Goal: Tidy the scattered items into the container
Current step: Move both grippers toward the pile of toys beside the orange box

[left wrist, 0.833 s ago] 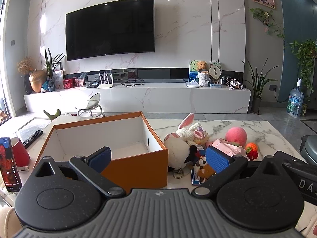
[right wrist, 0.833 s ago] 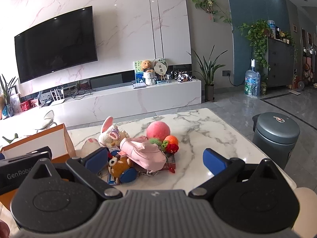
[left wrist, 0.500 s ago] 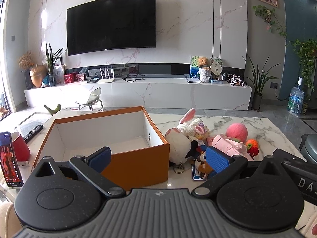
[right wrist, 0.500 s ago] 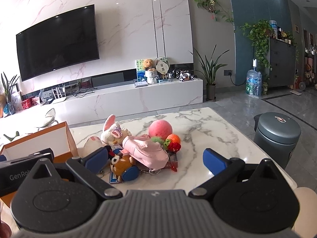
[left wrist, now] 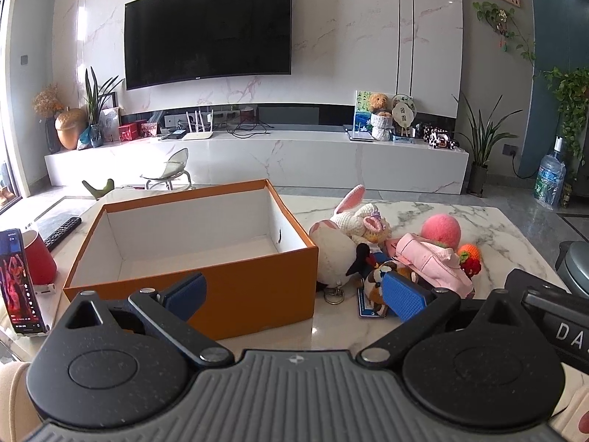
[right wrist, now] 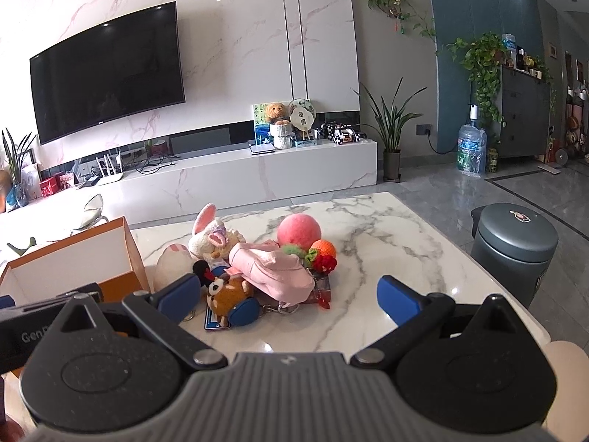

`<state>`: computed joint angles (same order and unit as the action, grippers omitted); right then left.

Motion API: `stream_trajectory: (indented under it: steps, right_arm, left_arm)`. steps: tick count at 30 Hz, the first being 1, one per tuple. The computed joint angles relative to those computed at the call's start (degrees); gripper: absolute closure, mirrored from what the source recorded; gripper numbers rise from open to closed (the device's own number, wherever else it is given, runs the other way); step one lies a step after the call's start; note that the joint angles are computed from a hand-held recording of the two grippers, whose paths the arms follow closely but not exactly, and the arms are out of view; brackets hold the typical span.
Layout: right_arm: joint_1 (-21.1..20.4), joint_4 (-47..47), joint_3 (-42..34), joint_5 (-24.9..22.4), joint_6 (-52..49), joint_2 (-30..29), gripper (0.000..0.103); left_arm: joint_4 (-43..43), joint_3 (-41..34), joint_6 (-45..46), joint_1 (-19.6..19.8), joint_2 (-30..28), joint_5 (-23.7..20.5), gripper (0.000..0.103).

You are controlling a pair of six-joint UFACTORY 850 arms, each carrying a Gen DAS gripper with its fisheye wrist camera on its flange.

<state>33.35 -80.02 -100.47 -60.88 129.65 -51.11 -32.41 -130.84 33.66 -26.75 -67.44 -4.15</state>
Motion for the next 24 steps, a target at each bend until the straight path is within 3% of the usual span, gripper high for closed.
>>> stream_trajectory:
  steps: [7, 15, 24]
  right_arm:
    - [0.16, 0.63, -0.13, 0.68, -0.57, -0.08, 0.000]
    - [0.23, 1.31, -0.31, 1.39, -1.14, -0.14, 0.000]
    - [-0.22, 3.24, -0.81, 3.74, -2.40, -0.53, 0.000]
  left_arm:
    - [9.69, 1.56, -9.87, 0.10, 0.90, -0.04, 0.000]
    - [26.82, 1.03, -26.80, 0.03, 0.68, -1.83, 0.000]
    - [37.04, -0.96, -36.62, -0.12, -0.47, -5.08, 0.000]
